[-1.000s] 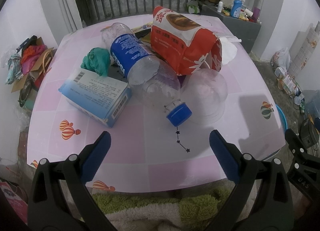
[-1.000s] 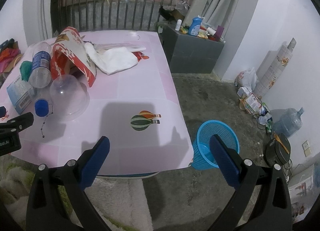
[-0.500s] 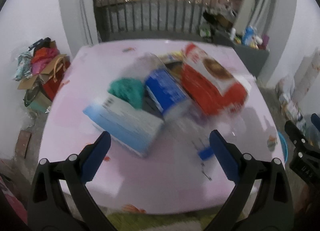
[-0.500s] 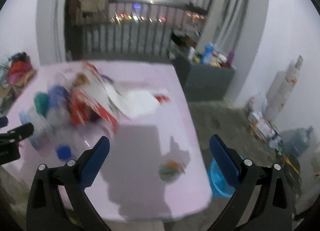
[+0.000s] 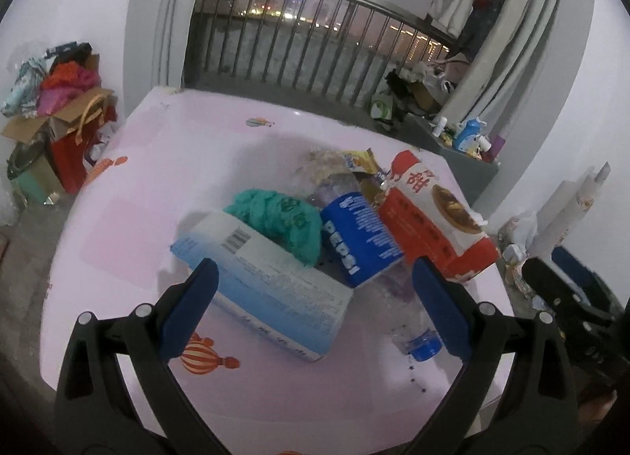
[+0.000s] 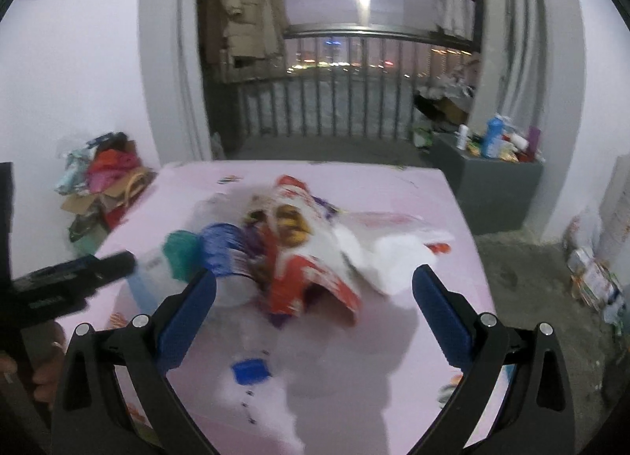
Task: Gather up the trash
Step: 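Move the left tool to the tissue box while the right tool approaches the green bag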
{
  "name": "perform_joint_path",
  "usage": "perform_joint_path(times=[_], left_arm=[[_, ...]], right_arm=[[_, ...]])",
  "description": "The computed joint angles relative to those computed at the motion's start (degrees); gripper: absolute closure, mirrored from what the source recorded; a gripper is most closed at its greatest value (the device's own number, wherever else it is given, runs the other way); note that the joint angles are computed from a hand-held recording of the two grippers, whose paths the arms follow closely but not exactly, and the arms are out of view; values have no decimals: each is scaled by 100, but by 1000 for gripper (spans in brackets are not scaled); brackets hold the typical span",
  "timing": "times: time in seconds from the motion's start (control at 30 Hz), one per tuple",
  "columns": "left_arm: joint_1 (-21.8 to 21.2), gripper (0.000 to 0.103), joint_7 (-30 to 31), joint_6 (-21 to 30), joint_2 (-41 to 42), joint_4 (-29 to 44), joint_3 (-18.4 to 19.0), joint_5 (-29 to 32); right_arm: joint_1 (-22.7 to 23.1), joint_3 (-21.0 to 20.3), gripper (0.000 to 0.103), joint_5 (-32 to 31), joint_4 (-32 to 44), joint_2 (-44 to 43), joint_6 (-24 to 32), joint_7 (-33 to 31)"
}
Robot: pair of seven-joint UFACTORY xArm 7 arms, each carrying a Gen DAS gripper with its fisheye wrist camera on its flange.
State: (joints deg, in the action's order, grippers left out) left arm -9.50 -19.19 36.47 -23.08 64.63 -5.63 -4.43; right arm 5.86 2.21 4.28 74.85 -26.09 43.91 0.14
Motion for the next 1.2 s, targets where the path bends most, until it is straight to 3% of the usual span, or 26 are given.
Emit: perform_joint_path(times=[0.17, 0.33, 0.43, 0.53, 0.63, 0.73, 0.9, 0.97, 1.2], left_arm=[[40, 9, 168, 77, 26, -109, 246, -200], [88, 9, 586, -10, -13, -312, 521, -514], [161, 9, 768, -86, -73, -457, 650, -670], [216, 10, 952, -140, -75, -547, 794, -867], [265, 24, 1139, -49, -3, -559, 938, -1092], [337, 28, 1276, 30, 73, -580, 1041, -1320], [402, 27, 1582, -40, 150, -715, 1145, -1693], [423, 19, 1665, -54, 199, -756, 1197, -1869], [462, 15, 2002, -102, 200, -857, 1256, -2228]], right_arm=[[303, 146, 9, 109, 237, 319, -92, -267], [665, 257, 25, 315, 482, 649, 13, -713], [867, 294, 28, 519, 698, 893, 344, -996], [981, 378, 28, 610, 917, 1151, 667, -1224], [1061, 486, 28, 607, 1152, 1431, 940, -1384], [1099, 561, 28, 568, 1324, 1653, 1131, -1439], [1082, 602, 28, 462, 1619, 2007, 1488, -1241], [1070, 602, 28, 412, 1711, 2144, 1557, -1188], [1121, 665, 20, 70, 1779, 2366, 1429, -932]])
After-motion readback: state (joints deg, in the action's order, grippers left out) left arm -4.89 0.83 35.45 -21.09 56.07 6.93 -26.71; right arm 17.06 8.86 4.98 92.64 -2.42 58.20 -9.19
